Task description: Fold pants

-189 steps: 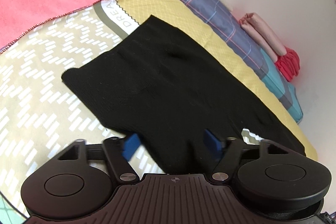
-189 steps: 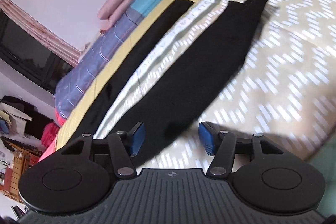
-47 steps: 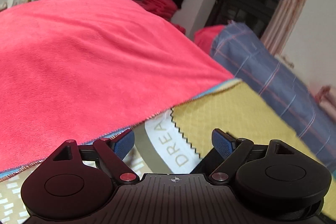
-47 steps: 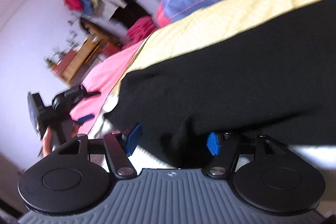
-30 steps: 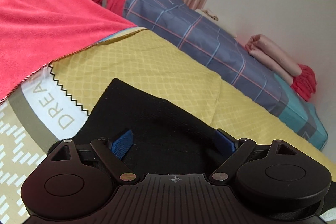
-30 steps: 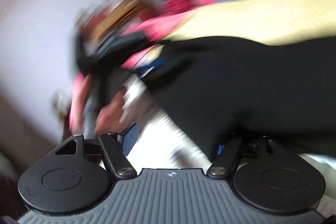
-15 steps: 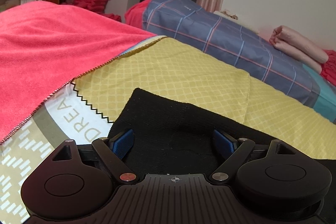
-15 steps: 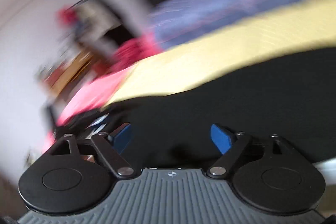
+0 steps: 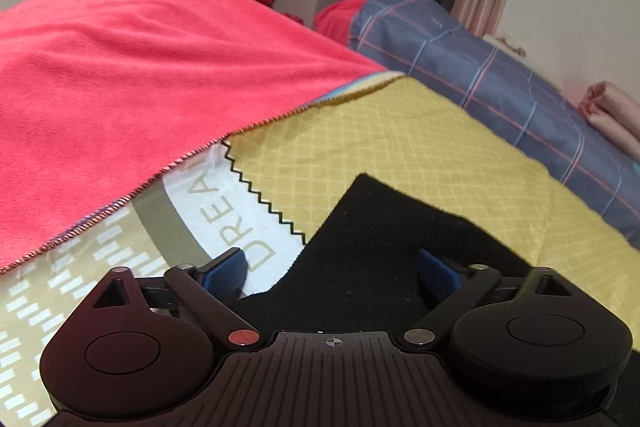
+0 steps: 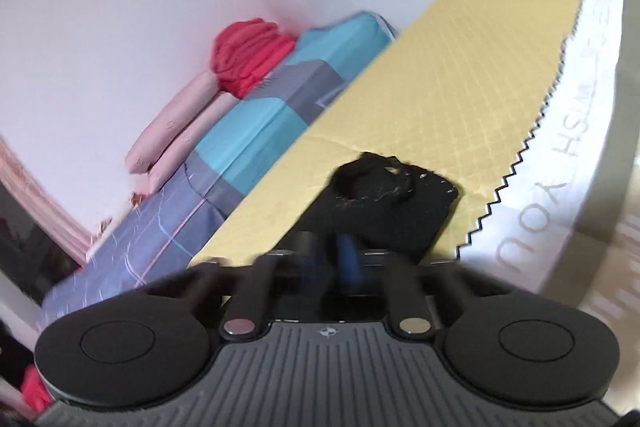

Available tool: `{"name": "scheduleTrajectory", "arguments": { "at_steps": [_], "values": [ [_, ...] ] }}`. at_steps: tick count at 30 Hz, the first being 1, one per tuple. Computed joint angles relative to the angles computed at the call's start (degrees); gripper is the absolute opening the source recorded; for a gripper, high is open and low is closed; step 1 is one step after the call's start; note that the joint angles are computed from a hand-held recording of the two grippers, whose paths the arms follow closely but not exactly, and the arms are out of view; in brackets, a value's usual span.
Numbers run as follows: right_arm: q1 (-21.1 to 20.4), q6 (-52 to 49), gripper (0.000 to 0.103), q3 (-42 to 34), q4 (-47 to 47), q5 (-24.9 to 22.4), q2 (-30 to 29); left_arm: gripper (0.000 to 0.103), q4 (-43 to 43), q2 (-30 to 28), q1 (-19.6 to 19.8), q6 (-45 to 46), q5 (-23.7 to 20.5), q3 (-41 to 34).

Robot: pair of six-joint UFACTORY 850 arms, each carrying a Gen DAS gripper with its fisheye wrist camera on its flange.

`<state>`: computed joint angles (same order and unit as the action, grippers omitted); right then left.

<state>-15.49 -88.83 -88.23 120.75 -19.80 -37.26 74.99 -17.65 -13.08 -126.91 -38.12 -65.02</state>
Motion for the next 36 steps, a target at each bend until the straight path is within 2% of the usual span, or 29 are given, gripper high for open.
{"name": "scheduleTrajectory", "arguments": {
  "at_steps": [1,4,6,7,10,12,13,14,15,16,17,18,20,21,22,23,24,26,27,28,30,31,32,34,35,36],
  "values": [
    [0.4,-1.8,0.057,1.7,-0.7,-2.5,1.2,0.103,1.2,0.9,-0.5,-1.6,-1.0,0.6],
    [1.3,3.9,0.058,3.0,-14.3,-11.4,2.5,0.103,6.5,4.2,-2.7,-7.6,-5.9,2.9],
    [2.6,10.1,0.058,0.8,-26.3,-19.4,1.4,0.103,10.3,5.7,-4.1,-9.7,-6.6,3.8],
    [4.1,12.5,0.058,-0.8,-32.1,-23.6,0.6,0.103,12.3,5.8,-4.5,-9.6,-5.4,3.6],
    [10.4,12.2,0.058,-3.4,-41.0,-33.7,-0.8,0.103,15.8,4.0,-4.4,-7.7,0.8,2.3],
    [14.1,12.4,0.057,-5.3,-44.8,-39.8,-2.4,0.103,10.5,0.9,-3.5,0.3,4.8,-0.2],
    [15.6,13.1,0.057,-6.3,-46.7,-41.7,-3.2,0.103,5.9,-0.8,-2.5,6.3,7.2,-1.7],
    [17.0,14.0,0.057,-7.7,-48.5,-42.3,-4.4,0.103,2.0,-2.4,-1.9,11.0,7.7,-2.9],
    [18.2,15.2,0.056,-8.7,-50.2,-41.1,-5.3,0.103,0.6,-2.9,-2.0,13.2,6.6,-3.7],
    [19.0,17.4,0.047,-11.6,-52.1,-39.2,-7.4,0.103,1.5,-2.8,-2.2,13.0,6.0,-3.7],
    [19.0,18.1,0.009,-13.6,-52.0,-37.7,-9.0,0.103,2.2,-2.9,-2.4,12.5,5.3,-3.4],
    [18.4,19.3,0.000,-15.3,-50.5,-35.3,-10.3,0.103,1.2,-3.0,-2.3,13.4,5.2,-3.6],
    [16.4,24.5,0.004,-13.7,-42.4,-26.1,-10.0,0.103,1.4,-3.0,-2.1,13.0,5.4,-3.6],
    [15.3,25.2,0.008,-10.4,-37.9,-20.7,-7.9,0.103,1.2,-3.1,-2.0,13.1,5.1,-3.7],
    [14.0,23.5,0.016,-7.4,-35.2,-17.6,-5.5,0.103,1.0,-3.0,-2.0,13.1,4.7,-3.6],
    [13.0,19.3,0.021,-4.5,-32.4,-16.9,-3.4,0.103,0.9,-2.8,-2.1,12.9,4.3,-3.5],
    [11.8,16.4,0.028,-2.4,-30.9,-18.7,-1.9,0.103,0.7,-2.5,-2.3,12.6,3.7,-3.4],
    [9.2,15.4,0.070,1.9,-33.1,-26.4,0.7,0.103,1.7,-0.8,-2.9,10.0,3.5,-2.3],
    [8.2,15.1,0.073,1.8,-33.9,-28.4,0.5,0.103,3.6,-0.1,-3.3,7.8,3.1,-1.7],
    [7.1,13.4,0.070,2.6,-33.7,-30.0,0.7,0.103,4.9,0.4,-3.8,6.7,2.3,-1.5],
    [4.4,14.9,0.048,-0.4,-35.1,-32.2,-1.6,0.103,5.4,0.8,-4.7,7.5,1.8,-2.0],
    [4.0,17.9,0.034,-0.9,-34.6,-30.1,-1.8,0.103,5.0,0.7,-5.0,8.7,2.5,-2.5],
    [3.4,22.3,0.017,-2.0,-34.0,-25.6,-2.3,0.103,3.5,0.4,-5.0,10.6,3.4,-3.3],
    [2.0,24.7,0.012,0.3,-28.4,-13.6,0.0,0.103,-0.4,-0.8,-4.9,14.3,5.4,-5.4],
    [1.4,23.1,0.026,1.8,-24.1,-8.8,1.4,0.103,-2.1,-1.5,-4.8,15.5,6.3,-6.3],
    [1.1,22.2,0.029,3.2,-21.2,-2.9,3.0,0.103,-3.6,-2.2,-4.6,16.1,7.2,-7.2]
  ]
}}
